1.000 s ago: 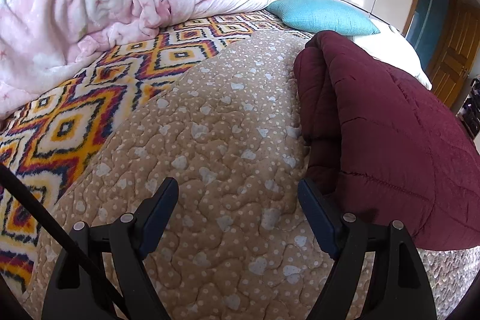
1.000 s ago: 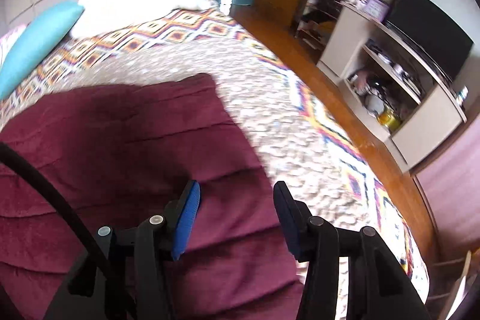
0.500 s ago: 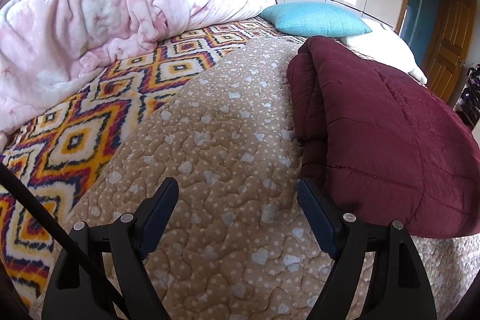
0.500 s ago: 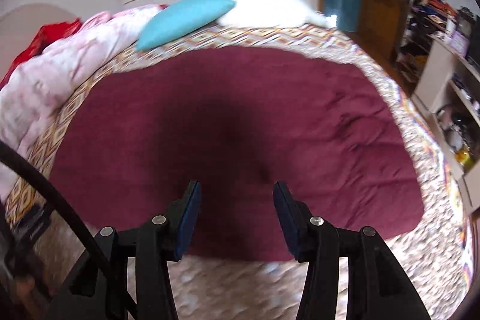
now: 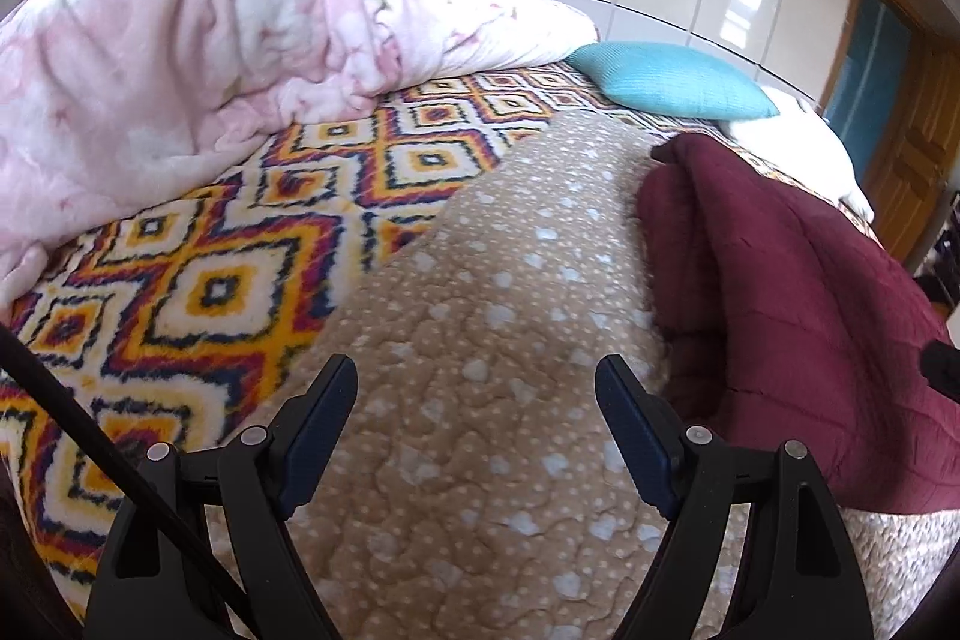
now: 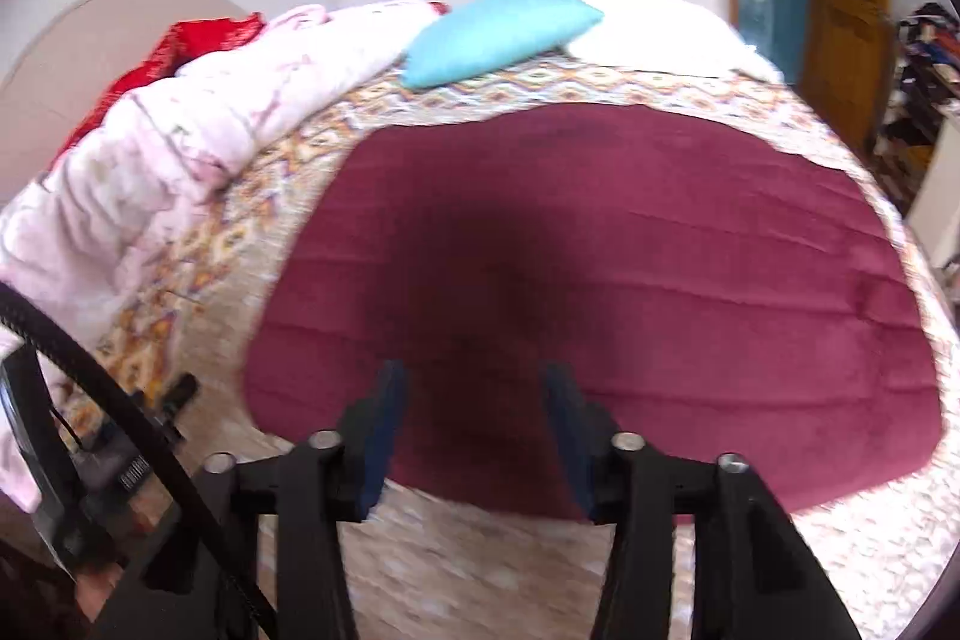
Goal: Fold large clothes
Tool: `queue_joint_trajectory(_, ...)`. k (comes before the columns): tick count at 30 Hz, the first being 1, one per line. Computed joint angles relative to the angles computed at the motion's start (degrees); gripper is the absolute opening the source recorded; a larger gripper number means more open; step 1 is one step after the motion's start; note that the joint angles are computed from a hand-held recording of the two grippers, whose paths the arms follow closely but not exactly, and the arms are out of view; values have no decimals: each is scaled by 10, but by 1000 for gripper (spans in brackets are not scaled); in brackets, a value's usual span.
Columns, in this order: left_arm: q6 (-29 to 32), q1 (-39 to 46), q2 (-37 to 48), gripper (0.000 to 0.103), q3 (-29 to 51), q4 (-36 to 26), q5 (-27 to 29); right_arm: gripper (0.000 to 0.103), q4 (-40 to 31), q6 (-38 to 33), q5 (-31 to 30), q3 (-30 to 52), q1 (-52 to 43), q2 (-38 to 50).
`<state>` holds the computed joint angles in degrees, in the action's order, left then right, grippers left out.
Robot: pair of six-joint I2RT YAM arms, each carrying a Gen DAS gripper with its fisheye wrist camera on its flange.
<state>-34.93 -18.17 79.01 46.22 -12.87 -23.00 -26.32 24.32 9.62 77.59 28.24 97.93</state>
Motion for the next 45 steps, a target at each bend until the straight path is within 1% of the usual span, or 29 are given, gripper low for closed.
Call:
queue_joint_trajectory(3,-2,24,-10,81,-7,-3,10,37,9,15,-69,80,-20,82)
queue_joint_trajectory(5,-7,39,-15,81,-10,-3,26,37,1,50,-110,133,-22,141)
queue_joint_trajectory(7,-12,49,-22,81,-15,-1,41,39,-29,64,-179,184,-30,201)
queue_joint_trajectory(8,-11,52,-24,81,-16,0,44,39,-44,61,-185,196,-28,217)
queue_joint_trajectory(10,-6,50,-23,81,-14,-1,41,39,-39,45,-178,183,-20,211)
queue_joint_trajectory(13,-2,46,-17,81,-9,0,41,40,-21,27,-211,137,-21,170)
queue_joint_trajectory(16,-1,36,-13,81,-5,-2,40,40,-13,12,-218,81,-17,123)
queue_joint_trajectory(20,5,0,-15,81,1,-7,8,40,4,-2,-199,-26,-4,48)
queue_joint_trajectory(25,4,-61,-37,81,1,-9,-27,41,8,-6,-118,-181,15,-79)
queue_joint_trajectory(27,1,-104,-53,81,1,-15,-51,46,4,5,-96,-239,10,-142)
queue_joint_trajectory(29,-5,-164,-72,81,-1,-20,-102,50,-6,14,-71,-302,-3,-224)
queue_joint_trajectory(31,-17,-231,-86,81,-1,-31,-167,51,-29,21,-29,-344,-9,-296)
queue_joint_trajectory(32,-28,-273,-93,82,-1,-39,-214,53,-39,22,-10,-355,-11,-320)
queue_joint_trajectory(33,-42,-305,-93,87,3,-51,-252,56,-52,24,13,-368,-10,-351)
queue_joint_trajectory(34,-70,-347,-90,89,13,-77,-304,58,-71,25,38,-384,-10,-395)
queue_joint_trajectory(35,-96,-381,-87,89,24,-103,-342,61,-77,29,55,-387,-6,-409)
queue_joint_trajectory(37,-161,-449,-77,92,50,-162,-417,64,-98,28,64,-408,-22,-474)
queue_joint_trajectory(38,-201,-482,-67,92,69,-204,-452,65,-106,27,57,-416,-35,-501)
queue_joint_trajectory(39,-272,-520,-40,93,107,-291,-490,65,-107,27,44,-426,-48,-523)
queue_joint_trajectory(40,-337,-543,-15,93,142,-372,-508,65,-108,24,22,-436,-67,-548)
queue_joint_trajectory(41,-421,-568,23,93,191,-477,-521,65,-116,19,6,-443,-80,-573)
queue_joint_trajectory(42,-477,-586,49,93,226,-549,-525,65,-118,14,-7,-449,-92,-589)
queue_joint_trajectory(43,-513,-602,73,93,257,-600,-521,65,-119,12,-11,-456,-97,-605)
queue_joint_trajectory(44,-513,-611,90,93,281,-619,-506,65,-130,8,-11,-461,-102,-626)
queue_joint_trajectory(45,-491,-615,95,93,289,-609,-488,66,-134,14,6,-467,-89,-637)
